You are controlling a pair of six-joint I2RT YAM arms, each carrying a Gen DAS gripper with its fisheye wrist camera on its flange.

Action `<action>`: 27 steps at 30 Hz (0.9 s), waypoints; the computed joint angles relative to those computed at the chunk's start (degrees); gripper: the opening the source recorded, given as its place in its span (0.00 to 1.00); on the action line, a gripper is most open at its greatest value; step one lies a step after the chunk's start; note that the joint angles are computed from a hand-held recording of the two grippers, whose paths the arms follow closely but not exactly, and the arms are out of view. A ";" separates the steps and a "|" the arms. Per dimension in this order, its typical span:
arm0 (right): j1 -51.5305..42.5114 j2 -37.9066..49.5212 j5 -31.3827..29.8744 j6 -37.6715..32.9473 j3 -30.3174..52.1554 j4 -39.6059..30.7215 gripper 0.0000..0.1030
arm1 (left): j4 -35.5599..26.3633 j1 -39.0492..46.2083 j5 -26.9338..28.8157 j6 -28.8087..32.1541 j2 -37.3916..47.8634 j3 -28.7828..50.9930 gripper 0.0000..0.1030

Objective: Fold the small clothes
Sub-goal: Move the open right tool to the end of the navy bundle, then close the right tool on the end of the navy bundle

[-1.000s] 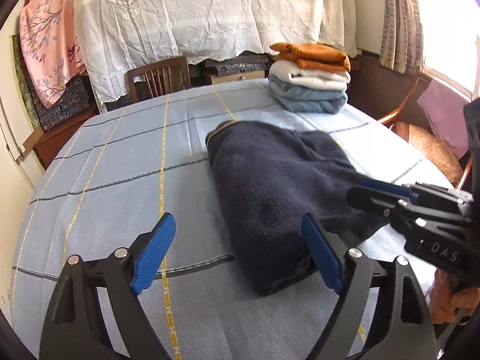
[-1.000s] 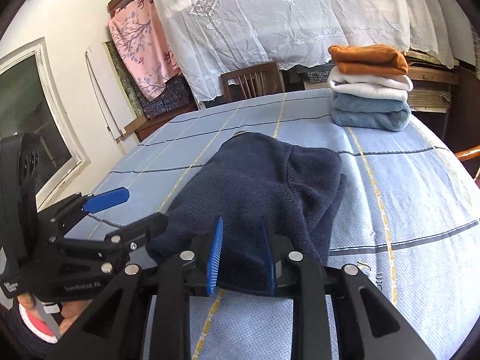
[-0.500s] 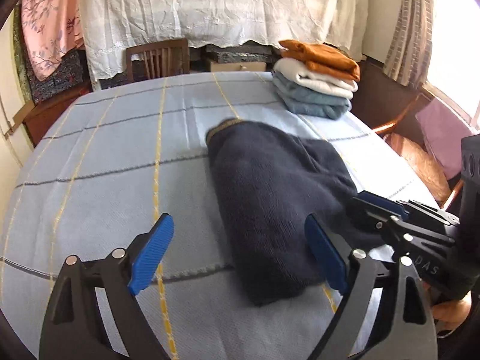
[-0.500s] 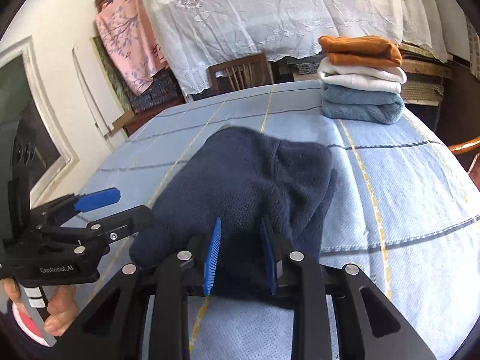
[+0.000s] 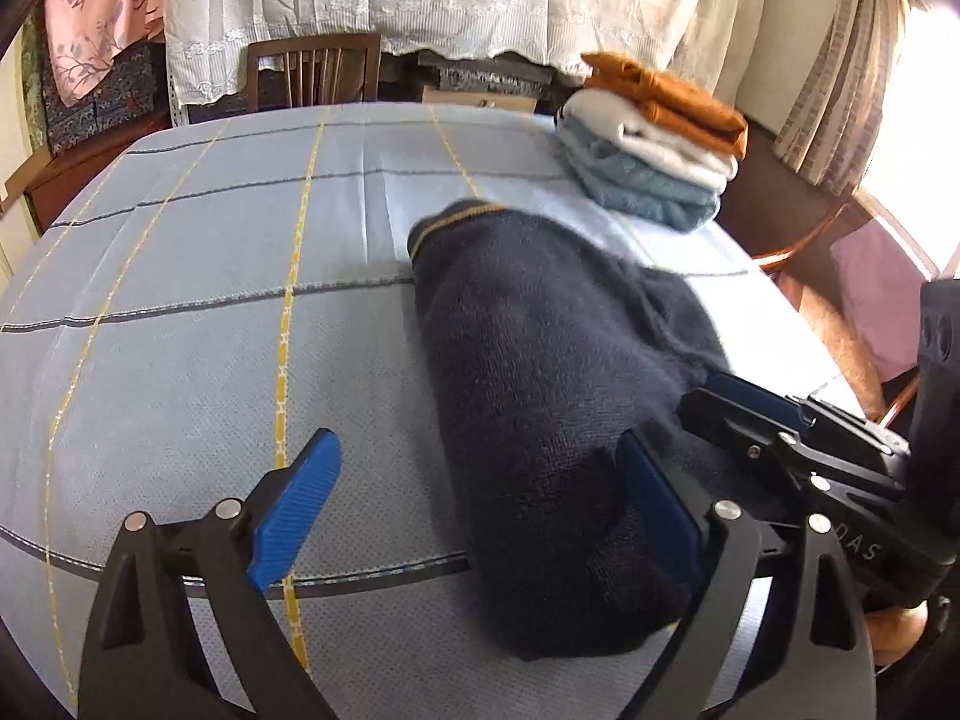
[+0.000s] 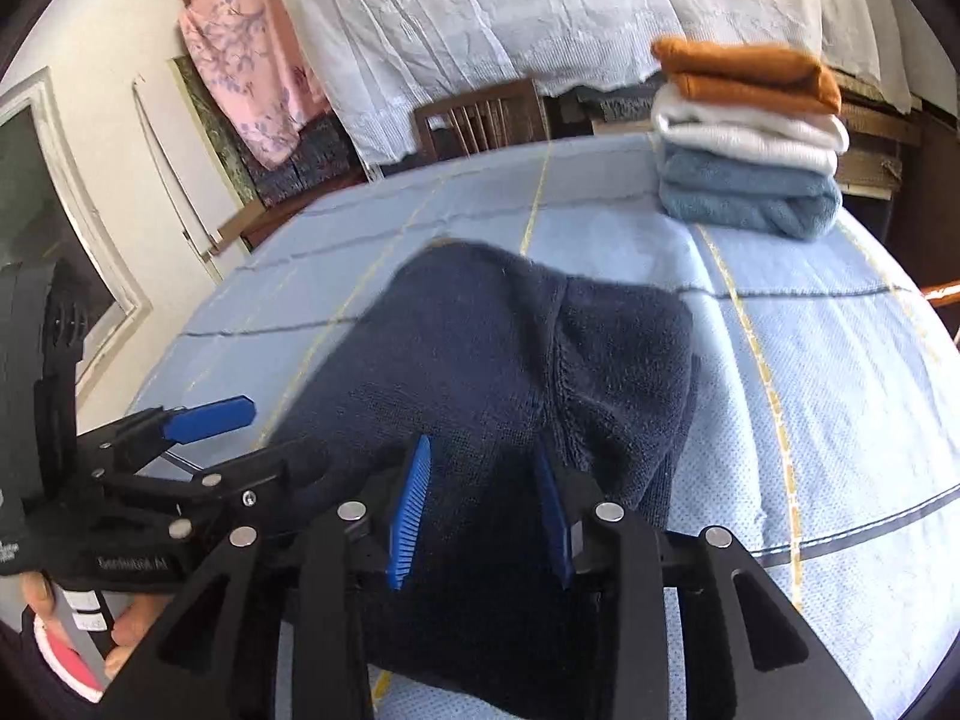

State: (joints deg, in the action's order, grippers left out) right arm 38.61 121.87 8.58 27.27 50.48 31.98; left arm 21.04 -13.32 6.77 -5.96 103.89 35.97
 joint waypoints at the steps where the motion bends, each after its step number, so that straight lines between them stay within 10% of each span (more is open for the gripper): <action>1: 0.12 -0.90 0.61 -0.14 -1.33 1.71 0.43 | 0.46 0.51 0.51 -0.30 -0.86 -0.65 0.88; 4: -1.21 -3.26 1.24 1.73 -5.74 6.91 0.58 | 0.39 2.93 3.11 -0.95 -3.18 -1.62 0.88; 17: -11.73 5.39 -18.77 14.95 -0.88 4.44 0.64 | -2.45 -0.28 1.63 0.23 4.79 4.09 0.96; 27: -12.35 7.25 -21.94 15.23 0.33 6.81 0.75 | -8.45 4.67 15.64 -1.11 7.94 8.96 0.96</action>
State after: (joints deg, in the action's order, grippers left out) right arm 26.26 129.11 -13.36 42.51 50.81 38.79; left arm 12.58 -8.65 22.40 -7.07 111.83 44.93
